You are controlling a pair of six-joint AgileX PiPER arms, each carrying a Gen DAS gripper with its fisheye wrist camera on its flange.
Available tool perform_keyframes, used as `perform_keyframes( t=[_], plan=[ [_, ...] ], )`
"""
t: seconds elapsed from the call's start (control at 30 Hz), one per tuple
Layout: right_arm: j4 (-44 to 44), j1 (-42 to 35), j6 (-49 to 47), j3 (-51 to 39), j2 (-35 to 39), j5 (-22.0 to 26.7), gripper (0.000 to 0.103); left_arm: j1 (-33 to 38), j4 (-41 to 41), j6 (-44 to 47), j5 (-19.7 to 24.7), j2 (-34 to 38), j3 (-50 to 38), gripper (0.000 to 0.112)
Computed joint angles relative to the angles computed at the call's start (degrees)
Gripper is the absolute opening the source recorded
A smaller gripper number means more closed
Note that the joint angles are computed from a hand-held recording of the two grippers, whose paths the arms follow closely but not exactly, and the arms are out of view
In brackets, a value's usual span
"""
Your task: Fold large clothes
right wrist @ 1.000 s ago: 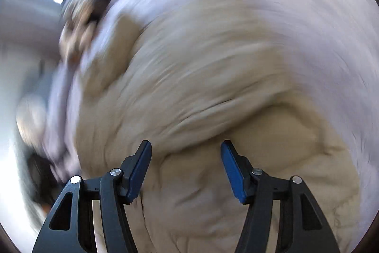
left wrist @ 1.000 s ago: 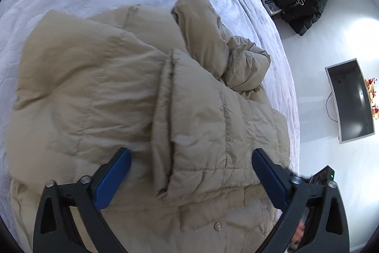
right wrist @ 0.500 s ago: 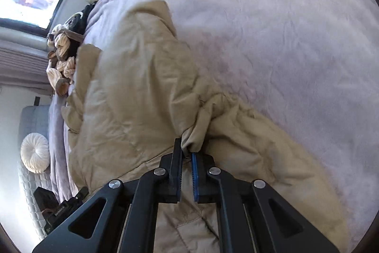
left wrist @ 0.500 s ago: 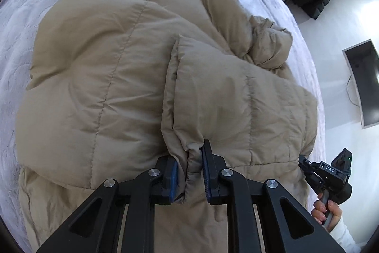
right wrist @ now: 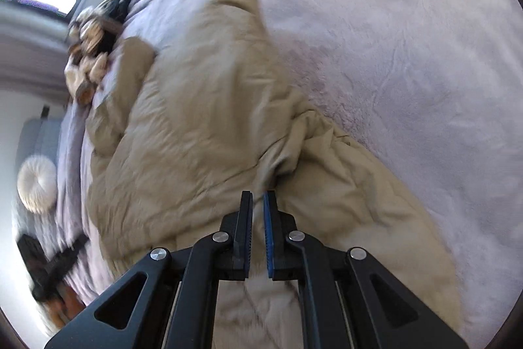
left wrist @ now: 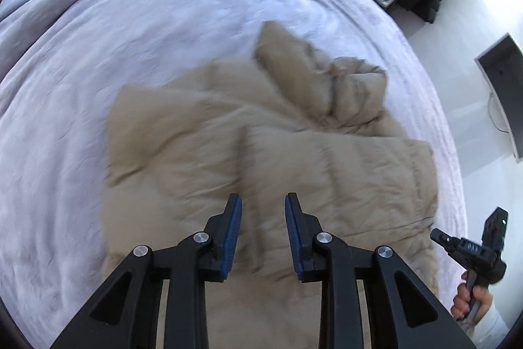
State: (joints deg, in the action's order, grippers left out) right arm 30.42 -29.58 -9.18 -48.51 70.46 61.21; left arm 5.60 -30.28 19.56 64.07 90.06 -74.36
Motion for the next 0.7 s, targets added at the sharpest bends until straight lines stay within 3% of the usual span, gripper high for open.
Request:
perform_keyframes(
  t=[0.13,0.27,0.43,0.7],
  plan=[
    [-5.3,3.1,1.0,-3.3,-5.1,-2.1,0.007,-7.1,0.9,-3.8,-4.3,1.8,0.1,0.029],
    [-3.5,3.2,0.5,-10.2,3.2,-5.6,0.007,-11.3,6.6,-8.5,-10.1,4.8,2.1,0.029],
    [-4.4,6.6,-1.1,-16.3,12.6,-9.4,0.007,-10.0,4.6,-6.6,-12.6,6.8,4.0,0.029],
    [-5.6,6.9,-1.3,-16.4,22.1,-13.5,0.003,-12.2,4.5,-6.4,-16.4,8.8,4.5,0.029]
  ],
)
